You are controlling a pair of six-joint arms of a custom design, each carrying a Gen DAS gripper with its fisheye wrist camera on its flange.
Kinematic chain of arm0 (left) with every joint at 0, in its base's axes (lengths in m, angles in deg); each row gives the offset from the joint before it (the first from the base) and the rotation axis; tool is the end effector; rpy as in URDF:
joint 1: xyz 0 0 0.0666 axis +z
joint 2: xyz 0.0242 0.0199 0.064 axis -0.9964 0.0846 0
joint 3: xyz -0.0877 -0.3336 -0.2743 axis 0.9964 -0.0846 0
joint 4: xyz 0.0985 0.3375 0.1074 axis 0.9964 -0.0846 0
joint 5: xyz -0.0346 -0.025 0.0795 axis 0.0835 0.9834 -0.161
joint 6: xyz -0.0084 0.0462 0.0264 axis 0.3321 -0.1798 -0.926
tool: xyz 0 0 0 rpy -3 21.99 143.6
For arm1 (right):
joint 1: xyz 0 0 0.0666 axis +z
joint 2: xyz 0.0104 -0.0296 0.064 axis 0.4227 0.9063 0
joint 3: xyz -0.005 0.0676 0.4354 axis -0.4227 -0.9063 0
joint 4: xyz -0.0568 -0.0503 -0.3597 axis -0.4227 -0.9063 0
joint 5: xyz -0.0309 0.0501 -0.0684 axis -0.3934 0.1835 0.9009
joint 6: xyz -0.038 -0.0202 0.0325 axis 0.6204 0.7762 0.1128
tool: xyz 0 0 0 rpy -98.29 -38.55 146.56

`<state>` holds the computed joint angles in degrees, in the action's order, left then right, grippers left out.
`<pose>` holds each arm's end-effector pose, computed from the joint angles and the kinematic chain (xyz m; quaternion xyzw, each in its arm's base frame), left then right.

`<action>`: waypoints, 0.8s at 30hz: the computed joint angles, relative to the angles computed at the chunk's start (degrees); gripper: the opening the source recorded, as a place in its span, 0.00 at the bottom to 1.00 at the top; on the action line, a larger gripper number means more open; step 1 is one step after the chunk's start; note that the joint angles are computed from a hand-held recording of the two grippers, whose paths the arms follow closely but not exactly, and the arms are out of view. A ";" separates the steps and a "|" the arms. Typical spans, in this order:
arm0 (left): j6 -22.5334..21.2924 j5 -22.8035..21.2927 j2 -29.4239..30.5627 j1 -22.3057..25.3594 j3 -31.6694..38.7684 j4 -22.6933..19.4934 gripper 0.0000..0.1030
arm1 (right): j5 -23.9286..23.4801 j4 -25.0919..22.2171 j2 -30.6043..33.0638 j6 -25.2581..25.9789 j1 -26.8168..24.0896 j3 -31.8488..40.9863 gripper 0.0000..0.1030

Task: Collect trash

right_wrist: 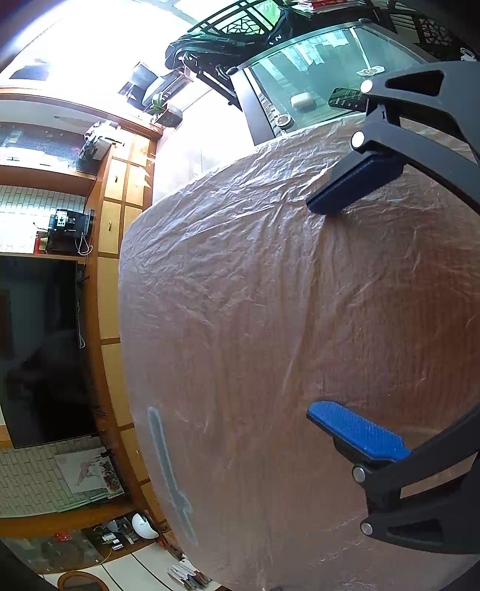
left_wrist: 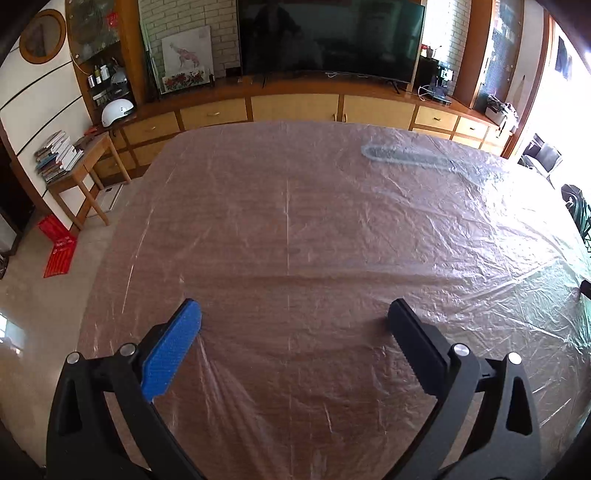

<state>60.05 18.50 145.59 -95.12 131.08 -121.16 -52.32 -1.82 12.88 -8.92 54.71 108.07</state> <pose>0.5620 -0.0983 0.4768 0.0561 0.9518 -0.0187 0.3010 0.4408 0.2351 0.4714 0.0941 0.9457 -0.0282 0.3097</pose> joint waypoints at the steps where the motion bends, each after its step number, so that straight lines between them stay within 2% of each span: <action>1: -0.02 0.17 -0.04 0.12 -0.16 0.10 0.99 | 0.07 0.17 -0.38 -0.03 0.10 -0.55 0.97; 24: -0.18 0.45 0.05 0.42 -0.29 0.24 0.99 | 0.01 0.25 -0.28 0.24 -0.15 -0.48 0.97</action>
<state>59.87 18.95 145.64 -94.70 130.80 -120.92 -52.32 -1.56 12.60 -8.68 54.56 107.58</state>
